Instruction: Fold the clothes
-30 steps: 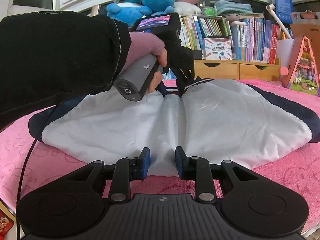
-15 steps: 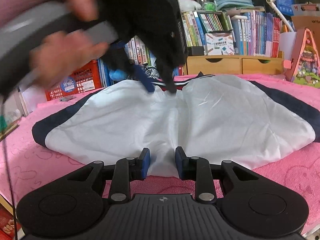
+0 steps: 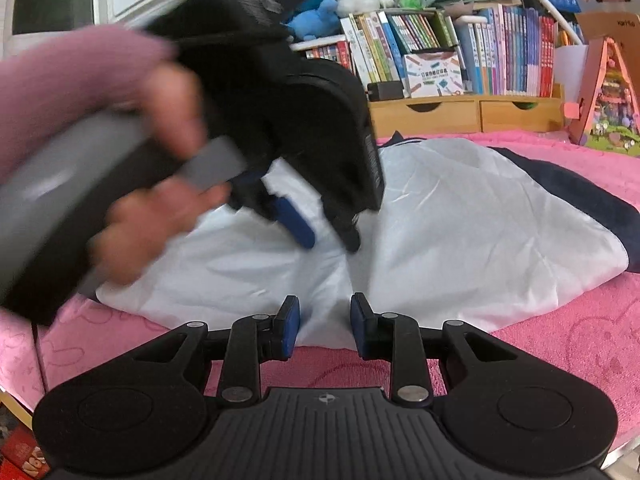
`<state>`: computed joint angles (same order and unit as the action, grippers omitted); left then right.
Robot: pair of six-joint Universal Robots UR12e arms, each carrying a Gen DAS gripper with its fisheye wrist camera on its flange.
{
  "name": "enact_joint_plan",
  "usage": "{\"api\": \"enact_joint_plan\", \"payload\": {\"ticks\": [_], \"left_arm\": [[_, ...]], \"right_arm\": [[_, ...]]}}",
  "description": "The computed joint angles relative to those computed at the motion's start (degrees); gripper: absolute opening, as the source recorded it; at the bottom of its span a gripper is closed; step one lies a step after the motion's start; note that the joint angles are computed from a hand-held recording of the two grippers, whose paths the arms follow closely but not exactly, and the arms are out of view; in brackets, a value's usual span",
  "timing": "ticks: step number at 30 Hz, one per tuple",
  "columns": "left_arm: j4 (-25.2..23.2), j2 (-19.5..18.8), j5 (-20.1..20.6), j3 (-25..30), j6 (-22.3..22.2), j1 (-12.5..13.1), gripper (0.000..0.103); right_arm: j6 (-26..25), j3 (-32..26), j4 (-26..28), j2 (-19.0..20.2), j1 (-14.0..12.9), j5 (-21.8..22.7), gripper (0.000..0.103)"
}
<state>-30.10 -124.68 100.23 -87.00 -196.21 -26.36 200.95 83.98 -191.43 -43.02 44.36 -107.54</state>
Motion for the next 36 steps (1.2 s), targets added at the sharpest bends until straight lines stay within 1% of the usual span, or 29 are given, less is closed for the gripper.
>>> {"api": "enact_joint_plan", "payload": {"ticks": [2,4,8,9,10,11,13,16,17,19,21,23,24,26,27,28,29,30,31,33,34,36], "left_arm": [[-0.92,-2.11,1.07,3.27,-0.39,0.58,0.030],[-1.20,-4.11,2.92,6.07,-0.48,1.04,0.030],[-2.38,-6.91,2.90,10.92,-2.96,2.45,0.030],[-1.96,-7.17,2.76,11.27,-2.73,2.61,0.030],[-0.31,-7.39,2.78,11.07,-2.10,2.78,0.031],[0.98,-7.60,2.52,10.84,-2.06,2.96,0.031],[1.97,-7.51,2.02,10.47,-2.59,3.12,0.031],[2.64,-6.47,4.14,9.32,-1.85,2.71,0.028],[4.24,-5.49,5.01,7.86,-1.19,2.46,0.026],[11.82,-2.77,6.43,2.53,0.52,1.73,0.026],[19.24,-0.32,7.83,-2.32,2.41,0.95,0.028],[27.82,1.86,10.82,-8.15,5.77,-0.21,0.028],[32.27,2.74,12.29,-11.05,7.91,-0.81,0.028],[41.01,4.19,15.09,-16.38,12.57,-2.06,0.029],[42.85,4.77,16.88,-18.20,16.63,-2.64,0.030],[43.98,5.47,17.90,-20.05,20.70,-2.90,0.031],[44.09,6.01,17.51,-21.44,24.20,-3.15,0.031],[44.12,6.55,17.17,-22.79,27.68,-3.41,0.031],[44.09,7.03,16.84,-24.02,31.06,-3.68,0.031],[44.25,6.77,15.12,-24.52,35.93,-4.13,0.031],[44.23,6.64,14.28,-24.73,38.34,-4.36,0.031],[44.01,6.35,12.67,-25.07,43.08,-4.82,0.033]], "right_arm": [[-2.30,0.05,-1.26,0.39,0.39,-1.21,0.029],[-3.11,0.41,-2.10,0.38,0.29,-0.61,0.030],[-4.73,0.90,-3.13,0.34,0.07,0.32,0.030],[-5.12,0.94,-3.35,0.37,0.07,0.34,0.030],[-5.35,1.00,-3.55,0.40,0.09,0.31,0.030],[-5.41,1.08,-3.71,0.39,0.11,0.27,0.030],[-5.81,1.13,-4.03,0.45,0.16,0.07,0.030],[-6.84,1.03,-4.40,0.61,0.28,-0.36,0.031],[-7.29,0.97,-4.47,0.66,0.32,-0.50,0.032],[-7.81,1.07,-4.99,0.69,0.29,-0.45,0.033],[-9.43,1.26,-7.30,1.09,0.16,0.14,0.035],[-11.23,1.84,-10.26,1.35,0.00,0.67,0.034],[-12.57,2.15,-11.97,1.42,0.04,-0.10,0.034],[-15.97,2.53,-14.88,1.57,0.32,-2.68,0.038],[-18.50,3.13,-16.64,1.38,0.26,-3.05,0.039],[-21.88,4.25,-18.71,0.94,-0.07,-2.00,0.046],[-26.79,5.52,-19.97,0.34,-0.53,-0.38,0.056],[-32.64,6.67,-19.57,-0.44,-0.98,1.19,0.059],[-38.11,7.68,-18.75,-1.22,-1.39,2.46,0.061],[-46.97,9.04,-15.74,-2.66,-2.00,3.68,0.061],[-49.88,9.32,-14.08,-3.22,-2.25,4.21,0.061],[-53.44,9.11,-10.63,-3.95,-2.58,4.57,0.061]]}}
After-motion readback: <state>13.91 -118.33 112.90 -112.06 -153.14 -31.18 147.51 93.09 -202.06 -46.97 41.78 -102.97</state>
